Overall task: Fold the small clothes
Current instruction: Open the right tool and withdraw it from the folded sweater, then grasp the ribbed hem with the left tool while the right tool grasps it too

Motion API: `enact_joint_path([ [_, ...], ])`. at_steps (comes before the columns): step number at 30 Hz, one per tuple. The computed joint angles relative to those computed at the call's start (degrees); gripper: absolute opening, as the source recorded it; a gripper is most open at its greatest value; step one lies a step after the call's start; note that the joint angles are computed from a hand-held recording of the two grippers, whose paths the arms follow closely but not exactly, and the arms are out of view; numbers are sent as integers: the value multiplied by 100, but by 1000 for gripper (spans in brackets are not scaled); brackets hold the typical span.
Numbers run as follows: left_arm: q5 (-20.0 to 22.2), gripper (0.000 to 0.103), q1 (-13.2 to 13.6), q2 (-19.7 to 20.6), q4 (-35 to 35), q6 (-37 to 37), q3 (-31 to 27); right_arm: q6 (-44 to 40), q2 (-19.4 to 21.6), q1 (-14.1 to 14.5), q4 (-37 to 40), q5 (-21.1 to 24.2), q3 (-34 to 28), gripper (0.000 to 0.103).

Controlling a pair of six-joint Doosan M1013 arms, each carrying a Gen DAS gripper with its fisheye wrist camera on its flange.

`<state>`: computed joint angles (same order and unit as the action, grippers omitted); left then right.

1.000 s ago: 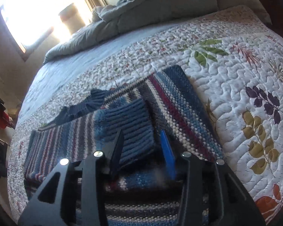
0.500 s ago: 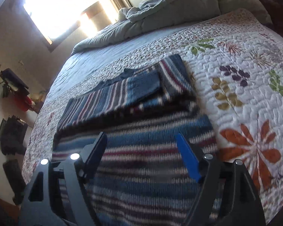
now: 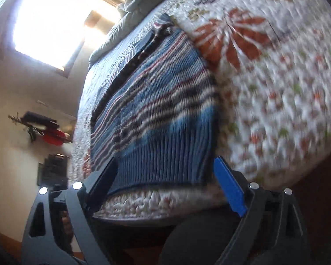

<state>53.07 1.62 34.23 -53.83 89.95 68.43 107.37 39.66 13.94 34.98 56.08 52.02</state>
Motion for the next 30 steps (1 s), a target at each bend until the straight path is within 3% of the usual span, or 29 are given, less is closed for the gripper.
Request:
enact_joint_path([
  [5,196,97,40,7,-420,5,188,-282,-185,-39,469,-32,370,88],
  [7,247,97,45,25,-598,-43,248,-390,-234,-98,785,10,493,81],
  [9,241,97,43,36,-693,-114,295,-430,-245,-139,939,59,520,67],
  [12,313,97,28,97,-846,-49,280,-386,-231,-203,1023,59,538,62],
  [20,679,97,-57,393,-369,-517,-96,167,200,-253,787,574,78,60],
  [26,825,95,-140,535,-45,-716,-378,236,332,-254,812,618,-95,60],
  [27,857,92,-156,564,5,-760,-453,241,361,-252,810,657,-145,60],
  [29,969,76,-170,620,118,-793,-568,235,398,-255,825,693,-203,60],
  [30,1082,62,-177,667,175,-825,-649,231,423,-260,836,723,-245,59],
])
